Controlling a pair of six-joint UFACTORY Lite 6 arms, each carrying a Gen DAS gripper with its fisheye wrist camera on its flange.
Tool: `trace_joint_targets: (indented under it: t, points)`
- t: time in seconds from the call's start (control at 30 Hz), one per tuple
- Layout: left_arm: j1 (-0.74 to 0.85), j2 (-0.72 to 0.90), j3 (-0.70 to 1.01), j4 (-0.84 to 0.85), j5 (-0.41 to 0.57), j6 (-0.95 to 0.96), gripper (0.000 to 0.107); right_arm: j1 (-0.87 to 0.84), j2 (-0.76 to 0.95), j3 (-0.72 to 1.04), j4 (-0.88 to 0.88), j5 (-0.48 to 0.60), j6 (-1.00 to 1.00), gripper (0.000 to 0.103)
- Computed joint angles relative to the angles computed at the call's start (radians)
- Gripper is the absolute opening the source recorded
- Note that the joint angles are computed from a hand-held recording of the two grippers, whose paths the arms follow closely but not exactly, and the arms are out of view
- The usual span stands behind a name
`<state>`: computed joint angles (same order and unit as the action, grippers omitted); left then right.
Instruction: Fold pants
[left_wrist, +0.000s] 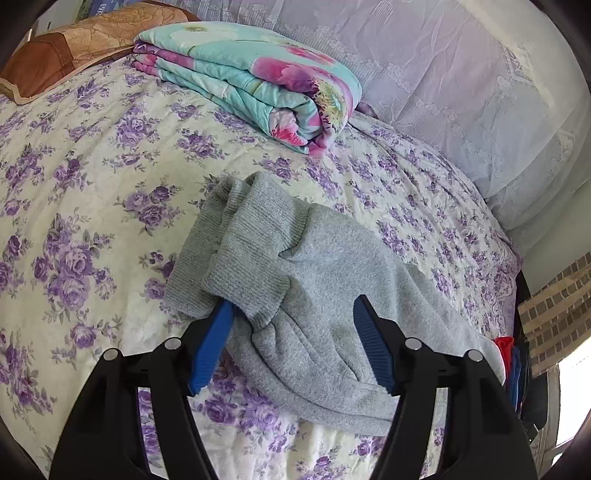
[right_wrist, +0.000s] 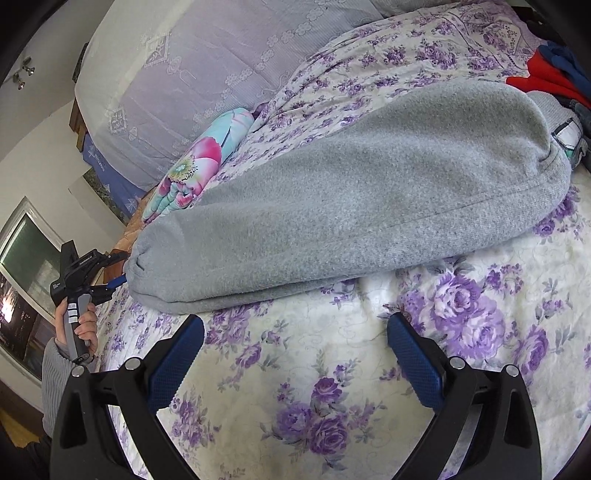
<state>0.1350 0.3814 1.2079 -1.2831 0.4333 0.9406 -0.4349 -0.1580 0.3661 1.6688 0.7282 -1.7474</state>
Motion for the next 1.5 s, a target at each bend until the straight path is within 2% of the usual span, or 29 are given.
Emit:
trace_joint_targets:
  t: [0.13, 0.23, 0.27, 0.3, 0.43, 0.53, 0.6, 0.63, 0.67, 0.7, 0.77, 0.97, 1.03, 1.1, 1.17, 1.2, 1.33, 1.4, 1.43, 1.47, 1.5]
  points:
    - [-0.028, 0.037, 0.044, 0.083, -0.037, -0.101, 0.061, -0.008, 0.005, 0.001, 0.001, 0.012, -0.005, 0.099]
    - [-0.025, 0.023, 0.022, 0.060, -0.044, -0.075, 0.036, -0.018, 0.009, 0.001, -0.001, 0.023, -0.011, 0.099]
    - [-0.011, 0.029, 0.021, 0.021, -0.004, -0.034, 0.025, -0.021, 0.008, -0.001, -0.001, 0.026, -0.013, 0.099]
    - [-0.001, 0.033, 0.019, -0.004, 0.023, -0.016, 0.025, -0.019, 0.010, 0.000, 0.002, 0.027, -0.015, 0.099]
    - [-0.013, 0.059, 0.042, 0.010, 0.009, -0.047, 0.025, -0.035, 0.009, -0.004, -0.004, 0.040, -0.021, 0.099]
    - [-0.017, 0.096, 0.073, 0.015, 0.016, -0.083, 0.031, -0.043, 0.001, -0.011, -0.009, 0.050, -0.020, 0.099]
    - [-0.025, 0.092, 0.061, -0.004, 0.004, -0.066, 0.031, -0.049, -0.002, -0.013, -0.010, 0.057, -0.019, 0.099]
    - [-0.029, 0.082, 0.050, -0.020, -0.006, -0.046, 0.031, -0.057, -0.004, -0.015, -0.014, 0.064, -0.020, 0.099]
    - [-0.028, 0.069, 0.034, -0.045, -0.007, -0.018, 0.023, -0.065, -0.007, -0.016, -0.019, 0.075, -0.020, 0.099]
    - [-0.023, 0.055, 0.019, -0.075, 0.006, 0.013, 0.021, -0.077, -0.008, -0.018, -0.024, 0.091, -0.021, 0.099]
    - [-0.011, 0.012, -0.015, -0.139, 0.032, 0.076, 0.019, -0.113, -0.016, -0.020, -0.041, 0.131, -0.021, 0.099]
    - [-0.031, -0.047, 0.055, -0.068, 0.066, -0.013, 0.018, -0.370, -0.144, -0.014, -0.185, 0.286, 0.062, 0.099]
    - [-0.044, -0.035, 0.104, -0.046, 0.075, -0.042, 0.018, -0.483, -0.125, 0.033, -0.251, 0.341, 0.089, 0.099]
    - [-0.050, -0.024, 0.138, -0.047, 0.085, -0.052, 0.018, -0.575, -0.072, 0.091, -0.293, 0.369, 0.105, 0.095]
    - [-0.047, -0.020, 0.147, -0.072, 0.097, -0.042, 0.018, -0.630, 0.019, 0.168, -0.323, 0.395, 0.129, 0.083]
    - [-0.047, -0.020, 0.147, -0.080, 0.100, -0.038, 0.018, -0.633, 0.073, 0.214, -0.329, 0.394, 0.147, 0.081]
    - [-0.043, -0.020, 0.145, -0.077, 0.101, -0.040, 0.018, -0.563, 0.204, 0.340, -0.328, 0.236, 0.237, 0.079]
    - [-0.039, -0.019, 0.142, -0.066, 0.102, -0.047, 0.018, -0.532, 0.304, 0.392, -0.345, 0.208, 0.289, 0.078]
    - [-0.036, -0.021, 0.135, -0.067, 0.101, -0.042, 0.018, -0.519, 0.354, 0.414, -0.350, 0.208, 0.310, 0.075]
    - [-0.033, -0.018, 0.134, -0.065, 0.102, -0.044, 0.018, -0.506, 0.394, 0.433, -0.346, 0.208, 0.319, 0.064]
    - [-0.030, -0.010, 0.142, -0.059, 0.106, -0.053, 0.018, -0.491, 0.422, 0.448, -0.337, 0.203, 0.319, 0.048]
